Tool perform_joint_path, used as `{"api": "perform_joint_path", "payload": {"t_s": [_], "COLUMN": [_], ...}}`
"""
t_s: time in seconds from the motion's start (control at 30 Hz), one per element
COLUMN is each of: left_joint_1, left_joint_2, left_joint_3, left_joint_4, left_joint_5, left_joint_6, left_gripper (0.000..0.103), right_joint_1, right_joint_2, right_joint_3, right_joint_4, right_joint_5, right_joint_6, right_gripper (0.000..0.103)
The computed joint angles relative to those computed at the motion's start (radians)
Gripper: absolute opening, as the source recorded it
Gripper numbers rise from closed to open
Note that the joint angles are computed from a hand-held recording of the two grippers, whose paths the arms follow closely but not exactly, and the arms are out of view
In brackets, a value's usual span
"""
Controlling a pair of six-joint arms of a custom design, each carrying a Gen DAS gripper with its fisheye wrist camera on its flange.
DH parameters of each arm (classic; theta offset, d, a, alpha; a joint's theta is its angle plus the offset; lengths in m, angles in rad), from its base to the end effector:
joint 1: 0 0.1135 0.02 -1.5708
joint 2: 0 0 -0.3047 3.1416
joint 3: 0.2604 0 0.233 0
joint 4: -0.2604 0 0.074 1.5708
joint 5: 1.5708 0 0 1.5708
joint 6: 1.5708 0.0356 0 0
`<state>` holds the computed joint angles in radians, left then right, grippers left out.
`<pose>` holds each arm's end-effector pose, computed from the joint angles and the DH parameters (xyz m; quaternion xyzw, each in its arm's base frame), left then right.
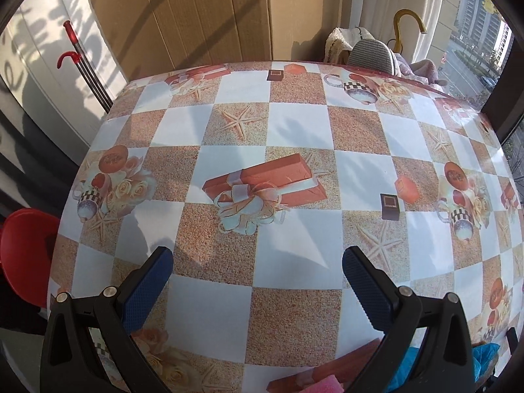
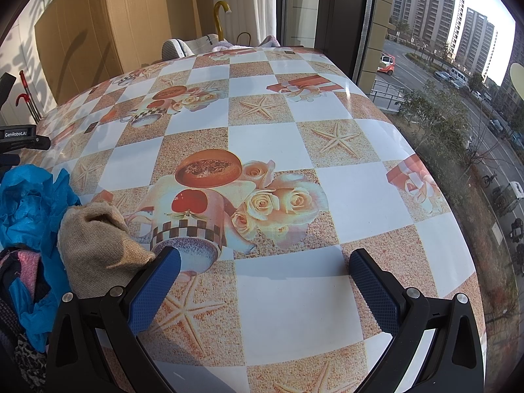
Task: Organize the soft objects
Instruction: 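Move both tools back toward the pile of soft items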
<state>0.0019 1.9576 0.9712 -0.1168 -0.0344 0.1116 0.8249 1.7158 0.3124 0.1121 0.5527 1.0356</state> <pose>0.3586 0.0019 0.1432 0.0494 0.9714 0.0298 0.2303 0.1423 0.1265 0.1027 0.1380 0.9434 -0.0540 0.2967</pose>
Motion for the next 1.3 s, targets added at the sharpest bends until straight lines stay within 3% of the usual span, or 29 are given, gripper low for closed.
{"api": "perform_joint_path", "payload": {"t_s": [0.1,0.17,0.3,0.4,0.6,0.87,1.1,1.3], "left_joint_1": [0.005,0.011,0.025,0.03,0.029,-0.025,-0.071,0.038], "left_joint_2": [-0.069,-0.125,-0.273,-0.386,-0.603,-0.784,-0.89,-0.933], "left_joint_3": [0.034,0.049,0.044,0.021,-0.083,-0.19,-0.207,-0.175], "left_joint_4": [-0.122,-0.2,-0.348,-0.45,-0.611,-0.771,-0.866,-0.95], "left_joint_5": [0.031,0.048,0.094,0.113,0.106,0.09,0.043,0.112], "left_joint_6": [0.015,0.037,0.087,0.119,0.123,0.137,0.14,0.227], "left_gripper": [0.103,0.103,0.103,0.103,0.103,0.103,0.103,0.103], "right_joint_1": [-0.005,-0.04,-0.137,-0.227,-0.122,0.119,0.24,0.324], "right_joint_2": [-0.003,-0.029,-0.13,-0.225,-0.402,-0.41,-0.337,-0.289], "right_joint_3": [0.001,0.011,0.029,0.061,0.255,0.563,0.666,0.764], "right_joint_4": [-0.003,-0.027,-0.114,-0.235,-0.634,-1.072,-1.14,-1.193], "right_joint_5": [-0.008,-0.072,-0.289,-0.478,-0.409,-0.276,-0.3,-0.276], "right_joint_6": [-0.006,-0.061,-0.173,-0.169,-0.073,0.026,0.051,0.085], "right_gripper": [0.103,0.103,0.103,0.103,0.103,0.103,0.103,0.103]}}
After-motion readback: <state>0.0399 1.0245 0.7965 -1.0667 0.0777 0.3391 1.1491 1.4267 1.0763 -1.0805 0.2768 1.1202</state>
